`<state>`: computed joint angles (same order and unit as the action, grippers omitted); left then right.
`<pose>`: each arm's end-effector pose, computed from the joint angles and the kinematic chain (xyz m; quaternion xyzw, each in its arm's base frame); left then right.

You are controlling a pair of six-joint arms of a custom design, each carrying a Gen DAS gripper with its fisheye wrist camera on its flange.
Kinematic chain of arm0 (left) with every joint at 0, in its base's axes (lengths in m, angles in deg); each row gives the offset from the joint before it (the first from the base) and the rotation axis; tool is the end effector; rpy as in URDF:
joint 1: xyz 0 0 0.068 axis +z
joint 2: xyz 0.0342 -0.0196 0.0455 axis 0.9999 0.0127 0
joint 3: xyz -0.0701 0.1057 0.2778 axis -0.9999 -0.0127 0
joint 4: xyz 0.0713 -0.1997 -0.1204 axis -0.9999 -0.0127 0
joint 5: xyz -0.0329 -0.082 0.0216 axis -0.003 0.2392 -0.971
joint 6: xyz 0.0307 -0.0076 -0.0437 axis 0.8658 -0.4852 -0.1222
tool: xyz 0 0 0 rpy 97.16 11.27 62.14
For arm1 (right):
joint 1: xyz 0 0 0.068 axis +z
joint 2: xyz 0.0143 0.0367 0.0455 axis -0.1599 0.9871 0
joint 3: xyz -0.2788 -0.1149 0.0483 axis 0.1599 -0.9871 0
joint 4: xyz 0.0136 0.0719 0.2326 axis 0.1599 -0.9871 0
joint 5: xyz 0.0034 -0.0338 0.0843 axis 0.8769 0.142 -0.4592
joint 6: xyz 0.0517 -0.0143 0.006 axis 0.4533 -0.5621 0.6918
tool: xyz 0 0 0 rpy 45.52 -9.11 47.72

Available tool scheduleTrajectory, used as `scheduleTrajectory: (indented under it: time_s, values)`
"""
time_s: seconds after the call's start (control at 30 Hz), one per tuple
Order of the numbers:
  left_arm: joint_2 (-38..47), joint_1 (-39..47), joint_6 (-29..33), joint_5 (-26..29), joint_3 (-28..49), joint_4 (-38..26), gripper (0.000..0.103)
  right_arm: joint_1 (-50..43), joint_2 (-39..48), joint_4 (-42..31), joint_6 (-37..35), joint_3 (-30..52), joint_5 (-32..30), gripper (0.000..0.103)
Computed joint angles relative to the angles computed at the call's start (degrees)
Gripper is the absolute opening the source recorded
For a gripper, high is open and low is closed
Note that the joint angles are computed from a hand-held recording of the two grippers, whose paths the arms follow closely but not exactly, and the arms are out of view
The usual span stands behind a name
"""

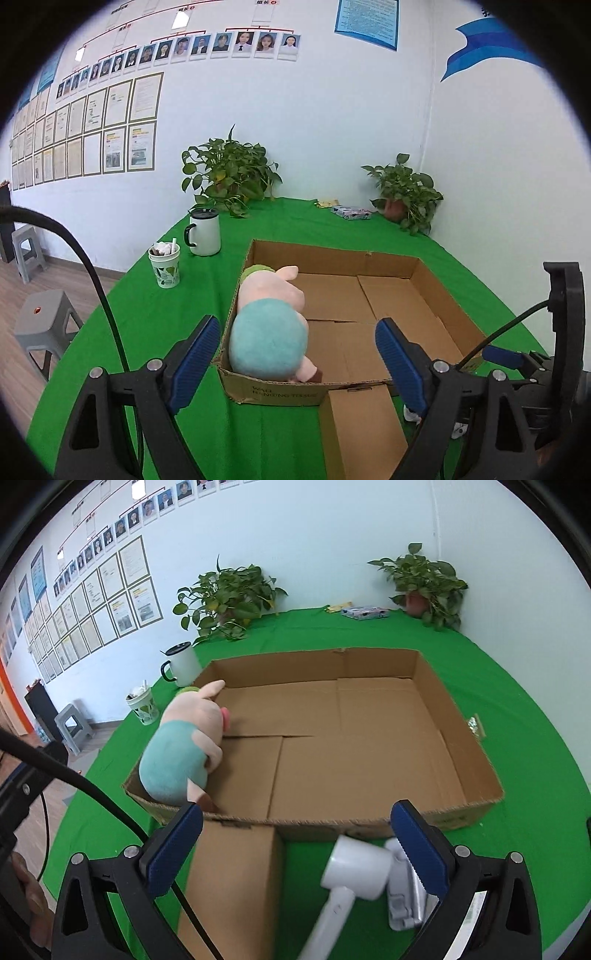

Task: Organize objects
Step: 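Withdraw the left gripper and grasp the long brown box with it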

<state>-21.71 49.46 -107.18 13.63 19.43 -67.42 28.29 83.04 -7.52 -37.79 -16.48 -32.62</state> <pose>0.1117 -0.0599 0.3097 -0.1685 0.8348 0.0182 0.5238 0.2688 0.2013 0.2712 -0.1639 0.9060 0.1242 0.3701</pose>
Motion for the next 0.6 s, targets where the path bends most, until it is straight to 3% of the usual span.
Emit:
scheduleTrajectory:
  time_s: [0.23,0.47,0.57,0.6]
  values:
    - [4.07,-12.6,-12.34,-7.96,1.33,-6.73,0.086,-0.42,-6.23,2.15,-1.46,-8.57,1.12,0.102]
    - [8.05,-18.95,-21.17,-9.3,0.17,-9.47,0.085,-0.22,-9.41,5.79,-2.52,-15.21,1.44,0.102]
    - [9.2,-21.62,-23.92,-9.89,-0.55,-9.98,0.081,-1.36,-10.06,7.68,-3.26,-18.17,-0.23,0.094]
    - [9.37,-22.29,-24.24,-10.0,-0.79,-9.92,0.072,-1.78,-10.13,8.3,-3.49,-18.99,-0.72,0.084]
